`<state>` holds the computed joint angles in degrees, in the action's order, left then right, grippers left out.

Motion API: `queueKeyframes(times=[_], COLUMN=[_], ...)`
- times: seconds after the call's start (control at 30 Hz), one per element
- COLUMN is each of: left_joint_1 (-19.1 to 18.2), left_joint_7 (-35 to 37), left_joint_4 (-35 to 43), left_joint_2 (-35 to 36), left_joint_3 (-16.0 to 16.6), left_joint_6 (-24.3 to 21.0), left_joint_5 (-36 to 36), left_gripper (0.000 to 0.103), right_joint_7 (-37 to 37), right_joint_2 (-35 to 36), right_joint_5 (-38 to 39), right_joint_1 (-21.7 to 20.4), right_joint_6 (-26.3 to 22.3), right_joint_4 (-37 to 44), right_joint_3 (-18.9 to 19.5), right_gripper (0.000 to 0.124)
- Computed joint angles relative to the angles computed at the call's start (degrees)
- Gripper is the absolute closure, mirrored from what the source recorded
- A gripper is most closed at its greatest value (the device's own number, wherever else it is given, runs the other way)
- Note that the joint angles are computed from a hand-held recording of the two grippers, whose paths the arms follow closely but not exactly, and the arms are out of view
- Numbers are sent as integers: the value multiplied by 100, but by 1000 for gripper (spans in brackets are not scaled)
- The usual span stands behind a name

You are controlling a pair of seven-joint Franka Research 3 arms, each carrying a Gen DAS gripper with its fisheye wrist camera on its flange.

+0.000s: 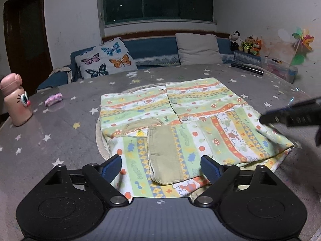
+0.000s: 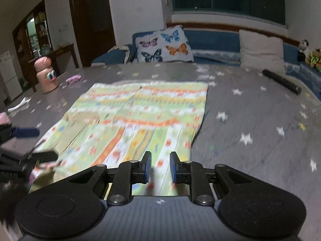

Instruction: Fold clothes

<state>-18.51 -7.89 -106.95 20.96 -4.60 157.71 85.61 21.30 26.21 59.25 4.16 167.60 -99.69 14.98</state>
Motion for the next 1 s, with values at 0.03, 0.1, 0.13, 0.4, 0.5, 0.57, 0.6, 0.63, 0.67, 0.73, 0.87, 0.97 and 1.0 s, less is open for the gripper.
queueKeyframes(times=[0.03, 0.1, 0.13, 0.4, 0.5, 0.57, 0.6, 0.63, 0.67, 0.73, 0.87, 0.97, 1.0], left_joint_1=[10, 11, 9, -6, -5, 22, 21, 22, 34, 54, 96, 80, 70], left_joint_7=[26, 39, 51, 190, 150, 148, 164, 179, 218, 260, 528, 586, 593], left_joint_4=[4, 6, 14, -15, -32, -64, -83, -87, -80, -78, 4, 25, 25], left_joint_2=[6, 16, 24, 12, -11, -31, -43, -44, -37, -31, 66, 107, 111], left_joint_3=[-6, -2, 2, 55, 63, 53, 47, 37, 23, 13, 4, 49, 63], left_joint_6=[3, -2, -7, -193, -277, -198, -173, -138, -76, 72, 219, 313, 340], left_joint_5=[-52, -112, -134, -318, -299, -270, -235, -201, -195, -159, -358, -483, -508], left_gripper=[20, 20, 20, 15, 15, 17, 19, 26, 30, 39, 50, 53, 55], right_joint_7=[70, 226, 292, 1212, 838, 412, 193, -24, -238, -584, -1171, -1548, -1699], right_joint_2=[99, 309, 415, 704, 510, 349, 265, 179, 91, -71, -475, -717, -764], right_joint_5=[-81, -285, -390, -1428, -1317, -1090, -951, -804, -654, -389, -8, 108, 152], right_joint_1=[55, 130, 159, 178, -154, -356, -423, -466, -502, -545, -538, -422, -367], right_joint_6=[23, 49, 93, 163, 115, -3, -80, -169, -269, -470, -823, -928, -911], right_joint_4=[134, 390, 501, 693, 448, 243, 149, 60, -29, -188, -613, -890, -959], right_joint_3=[-38, -85, -90, -168, 223, 464, 540, 587, 620, 633, 529, 368, 320], right_gripper=[106, 106, 106, 104, 104, 103, 103, 103, 103, 103, 102, 102, 102])
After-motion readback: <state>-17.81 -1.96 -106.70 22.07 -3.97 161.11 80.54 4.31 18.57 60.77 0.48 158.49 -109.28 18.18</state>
